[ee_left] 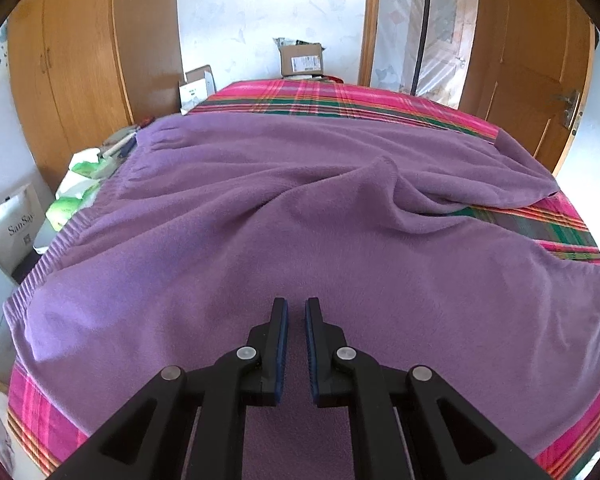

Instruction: Fold clothes

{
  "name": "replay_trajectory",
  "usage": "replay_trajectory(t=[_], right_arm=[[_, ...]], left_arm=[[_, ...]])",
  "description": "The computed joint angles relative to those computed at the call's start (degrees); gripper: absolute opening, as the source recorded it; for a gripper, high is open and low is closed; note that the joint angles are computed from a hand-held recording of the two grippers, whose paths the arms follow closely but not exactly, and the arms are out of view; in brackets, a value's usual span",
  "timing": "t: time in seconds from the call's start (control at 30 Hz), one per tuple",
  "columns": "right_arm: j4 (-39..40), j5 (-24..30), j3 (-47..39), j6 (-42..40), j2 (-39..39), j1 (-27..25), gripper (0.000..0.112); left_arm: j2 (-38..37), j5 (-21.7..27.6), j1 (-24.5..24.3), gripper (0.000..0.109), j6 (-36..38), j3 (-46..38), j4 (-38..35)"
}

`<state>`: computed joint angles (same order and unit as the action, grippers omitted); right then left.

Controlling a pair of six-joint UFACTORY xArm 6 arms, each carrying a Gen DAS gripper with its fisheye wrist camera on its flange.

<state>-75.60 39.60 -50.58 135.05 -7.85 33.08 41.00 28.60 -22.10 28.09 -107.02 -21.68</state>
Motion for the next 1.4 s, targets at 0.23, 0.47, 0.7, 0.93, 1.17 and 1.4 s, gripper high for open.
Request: replay_trajectory(t=[0.23,0.47,0.7,0.93,1.17,1.4], right_arm=[[-0.41,-1.13,0.0,0.4,0.45,-0.73,0.05],[0.81,-1.65,-1.02,-1.92,1.55,-1.08,0.05],[1.89,-4.08,-3.31,-5.63,3.54,-2.64,0.05],[3.71,-11.65,-1.88,-8.79,2.17,-9.16,0.05],[14.96,-23.21,-2.6,-25.02,2.86,-20.7,0.05],[40.09,-25.7,-7.36,-53.86,8.77,-29.33,0.05]], left_arm=[[-2.29,-0.47,-1.53,0.009,2.69,0.29,-2.96],[-2.98,0.84,-3.1,0.009,6.22,-0.66,-6.11],[-0.59,2.67,-3.33,0.009,4.92,-3.85,-4.77],[2.17,3.67,-2.95,0.009,1.96,-6.58,-2.78],[4.4,4.28,-2.65,0.009,0.88,-8.71,-2.48],[4.72,4.21,-2.5,0.009,1.2,-7.98,-2.73]])
